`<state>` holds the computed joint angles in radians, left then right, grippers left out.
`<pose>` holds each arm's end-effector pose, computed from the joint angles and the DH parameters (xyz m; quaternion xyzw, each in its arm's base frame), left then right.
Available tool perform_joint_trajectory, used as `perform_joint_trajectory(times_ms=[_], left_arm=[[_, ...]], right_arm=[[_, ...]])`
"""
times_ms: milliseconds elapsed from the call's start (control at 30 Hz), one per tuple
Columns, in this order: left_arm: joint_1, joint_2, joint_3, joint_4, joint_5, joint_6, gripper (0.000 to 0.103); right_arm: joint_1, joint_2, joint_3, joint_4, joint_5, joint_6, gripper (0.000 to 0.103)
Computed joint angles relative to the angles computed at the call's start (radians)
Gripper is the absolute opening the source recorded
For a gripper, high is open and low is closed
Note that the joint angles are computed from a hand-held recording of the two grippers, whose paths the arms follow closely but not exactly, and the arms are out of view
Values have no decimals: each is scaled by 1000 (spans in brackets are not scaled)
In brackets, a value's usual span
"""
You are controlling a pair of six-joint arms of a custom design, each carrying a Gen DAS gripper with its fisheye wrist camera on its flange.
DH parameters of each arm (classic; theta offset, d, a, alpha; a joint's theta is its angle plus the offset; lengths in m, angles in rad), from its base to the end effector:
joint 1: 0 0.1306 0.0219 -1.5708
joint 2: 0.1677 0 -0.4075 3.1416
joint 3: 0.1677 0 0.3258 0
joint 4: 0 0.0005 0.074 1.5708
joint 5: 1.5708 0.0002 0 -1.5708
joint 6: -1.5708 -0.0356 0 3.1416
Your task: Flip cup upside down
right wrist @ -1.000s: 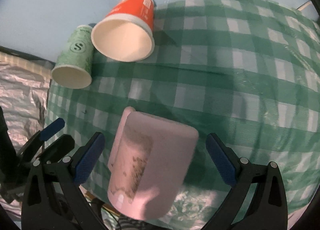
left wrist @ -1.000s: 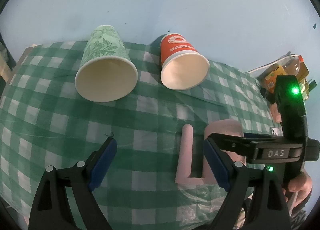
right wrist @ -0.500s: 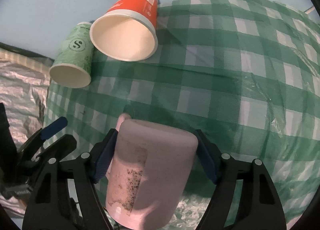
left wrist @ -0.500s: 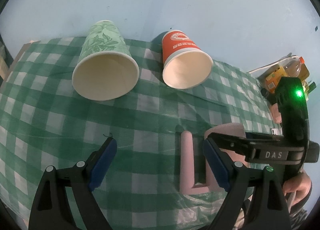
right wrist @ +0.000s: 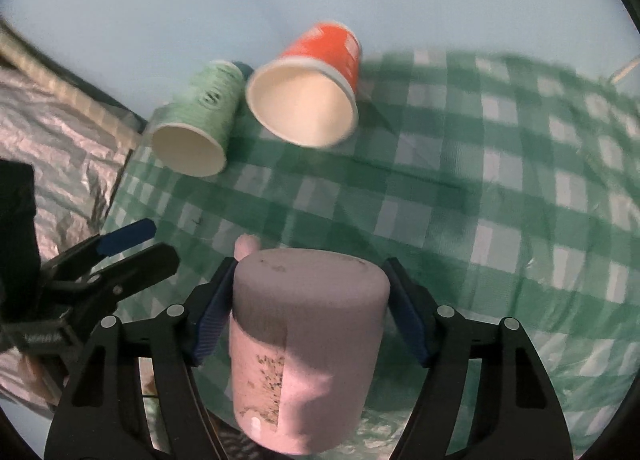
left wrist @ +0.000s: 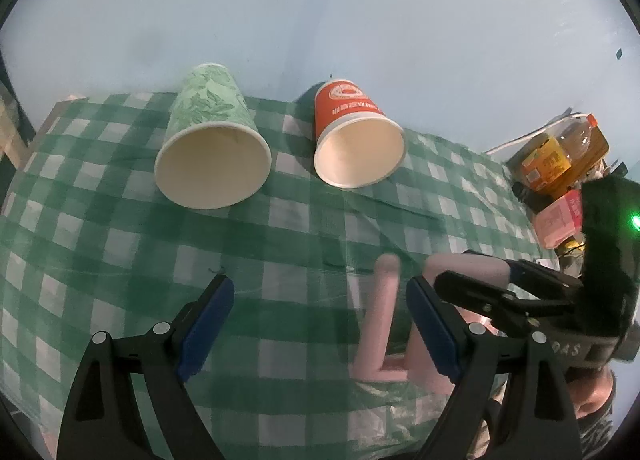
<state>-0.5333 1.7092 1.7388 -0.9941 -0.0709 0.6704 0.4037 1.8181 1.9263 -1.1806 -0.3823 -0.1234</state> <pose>0.4597 -0.2690 0.4387 -0.0759 0.9508 -0.1410 0.2651 0.5110 0.2322 0.4446 -0.1793 0.9356 0.2408 0.1858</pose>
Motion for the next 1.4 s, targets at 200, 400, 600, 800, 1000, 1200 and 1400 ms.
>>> perform_joint_trajectory(times_ms=[200,400,600,800,1000,1200,1400], left_arm=[[-15,-46,-61,53,-70,41,89],[-38,-79,-103,86,-157,69,89],[-67,-98,-130,86,-245,86,89],[-89,-105,-155,72,-312,107,89],[-89,-101,-180,84,-295,130,89],[-91,-95,-187,77,-287,137,89],[-95,-96,-191,76,-287,147,89]], right_arm=[[32,-115,-160,232,112,40,73],[81,-196,-291,486,306,111,72],[94,-212,-304,540,339,136,72],[96,-231,-329,572,341,145,72],[96,-239,-366,614,345,152,72],[99,-232,-410,662,356,165,72],[99,-236,-448,688,346,165,72]])
